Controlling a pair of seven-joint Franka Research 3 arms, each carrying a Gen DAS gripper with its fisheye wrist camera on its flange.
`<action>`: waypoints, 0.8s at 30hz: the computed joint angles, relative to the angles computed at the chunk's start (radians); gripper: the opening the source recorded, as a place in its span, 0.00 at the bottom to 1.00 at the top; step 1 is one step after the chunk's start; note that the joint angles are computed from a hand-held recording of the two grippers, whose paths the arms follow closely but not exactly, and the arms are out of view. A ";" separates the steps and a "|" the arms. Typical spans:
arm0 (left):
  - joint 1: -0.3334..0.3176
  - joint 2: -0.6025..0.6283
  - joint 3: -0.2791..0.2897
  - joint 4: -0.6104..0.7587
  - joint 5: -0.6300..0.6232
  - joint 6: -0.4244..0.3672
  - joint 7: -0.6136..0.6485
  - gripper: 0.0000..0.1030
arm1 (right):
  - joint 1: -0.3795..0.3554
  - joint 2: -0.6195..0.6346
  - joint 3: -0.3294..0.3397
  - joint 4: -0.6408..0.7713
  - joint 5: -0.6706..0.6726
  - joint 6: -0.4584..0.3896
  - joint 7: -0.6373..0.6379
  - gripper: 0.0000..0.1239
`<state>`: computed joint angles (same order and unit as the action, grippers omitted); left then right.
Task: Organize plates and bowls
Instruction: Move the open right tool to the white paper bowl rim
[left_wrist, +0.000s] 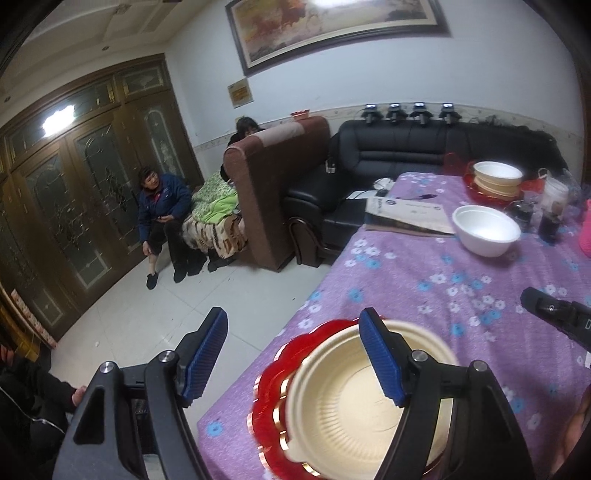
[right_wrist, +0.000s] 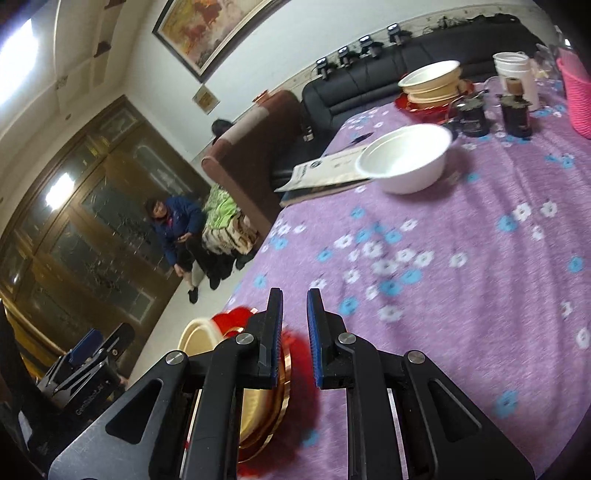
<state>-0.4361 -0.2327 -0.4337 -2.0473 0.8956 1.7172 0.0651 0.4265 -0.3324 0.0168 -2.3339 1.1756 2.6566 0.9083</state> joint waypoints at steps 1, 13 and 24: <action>0.001 0.014 -0.002 0.014 0.005 0.001 0.004 0.72 | -0.004 0.002 -0.007 0.003 0.001 -0.002 -0.002 0.11; -0.003 0.270 0.075 0.293 -0.072 0.155 0.043 0.78 | -0.135 0.144 -0.063 0.152 -0.058 -0.048 0.036 0.36; -0.077 0.614 0.219 0.744 -0.101 0.029 0.092 0.78 | -0.261 0.456 -0.014 0.502 -0.035 -0.147 0.256 0.40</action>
<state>-0.5126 0.3810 -0.2145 -1.3031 0.7945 1.7459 0.1574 0.1656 0.1240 0.0030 -1.8320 1.1407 2.5095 1.1640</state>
